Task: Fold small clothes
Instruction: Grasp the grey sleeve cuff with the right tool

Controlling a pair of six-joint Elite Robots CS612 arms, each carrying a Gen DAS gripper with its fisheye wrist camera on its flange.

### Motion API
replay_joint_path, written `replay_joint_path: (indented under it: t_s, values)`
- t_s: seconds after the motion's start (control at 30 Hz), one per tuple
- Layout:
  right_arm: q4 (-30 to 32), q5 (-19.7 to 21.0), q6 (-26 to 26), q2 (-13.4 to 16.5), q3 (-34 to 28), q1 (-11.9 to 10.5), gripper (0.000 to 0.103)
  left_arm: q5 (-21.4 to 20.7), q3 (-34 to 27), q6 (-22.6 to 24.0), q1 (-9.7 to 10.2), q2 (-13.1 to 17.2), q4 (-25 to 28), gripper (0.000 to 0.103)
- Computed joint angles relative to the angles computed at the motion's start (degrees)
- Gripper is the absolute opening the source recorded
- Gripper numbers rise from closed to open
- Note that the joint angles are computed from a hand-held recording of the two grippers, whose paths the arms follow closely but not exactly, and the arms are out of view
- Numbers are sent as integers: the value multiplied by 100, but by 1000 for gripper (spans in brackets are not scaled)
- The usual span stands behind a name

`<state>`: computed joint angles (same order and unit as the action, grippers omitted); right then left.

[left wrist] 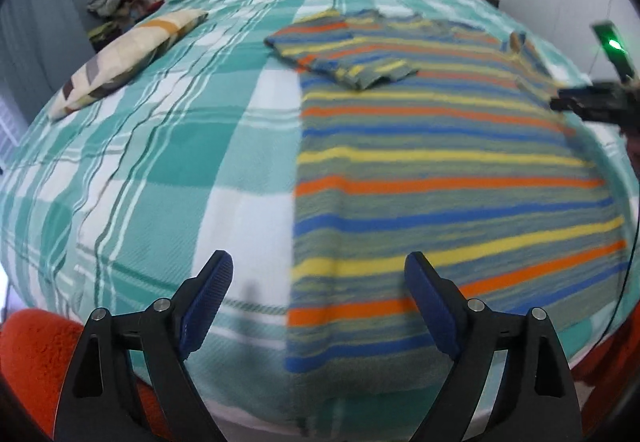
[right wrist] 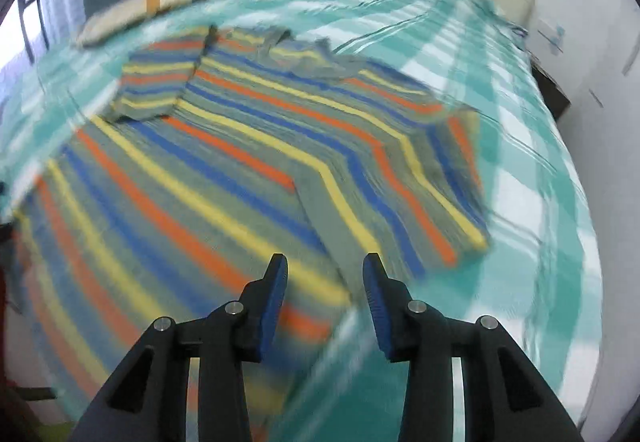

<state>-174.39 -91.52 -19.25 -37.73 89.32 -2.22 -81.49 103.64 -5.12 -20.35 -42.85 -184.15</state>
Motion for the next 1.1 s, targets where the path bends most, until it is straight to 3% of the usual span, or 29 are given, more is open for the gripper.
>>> replay_joint_path:
  t_s: [0.07, 0.1, 0.17, 0.2, 0.23, 0.33, 0.47, 0.6, 0.83, 0.9, 0.93, 1.0, 1.1]
  values:
    - [160, -252, -62, 265, -316, 61, 38, 18, -79, -45, 29, 47, 217, 89]
    - [183, -331, -8, 362, -410, 64, 30, 12, -96, -64, 35, 53, 276, 89]
    - [133, -233, 409, 402, -472, -8, 3, 22, -109, -103, 38, 57, 337, 89]
    - [14, -258, 733, 379, -454, -60, 3, 18, -93, -109, 34, 47, 326, 89]
    - [-345, -58, 1264, 288, -306, -204, 3, -24, -89, -101, 38, 40, 319, 89]
    - [-994, -83, 2603, 11, 121, -664, 3, -91, -88, -78, 30, 35, 293, 89]
    - [-1039, 18, 4141, -244, 554, -1333, 3, -175, -99, -48, -4, 34, 321, 89]
    - [-778, 430, 4230, -261, 637, -1618, 3, -143, -99, 71, -84, 35, 383, 89]
    - [-924, 607, 4600, -167, 607, -1701, 5, 4, -45, 305, -191, 30, 440, 89]
    - [-878, 633, 4725, -189, 642, -1756, 22, -21, -57, 275, -182, 30, 439, 89]
    - [-842, 657, 4706, -224, 687, -1783, 26, -48, -60, 238, -172, 28, 430, 89]
    - [-1127, 808, 4721, -270, 853, -1826, 28, -80, -62, 190, -156, 27, 421, 89]
    - [-1867, 1459, 5147, -331, 1278, -1909, 28, -152, -83, 102, -122, 34, 474, 89]
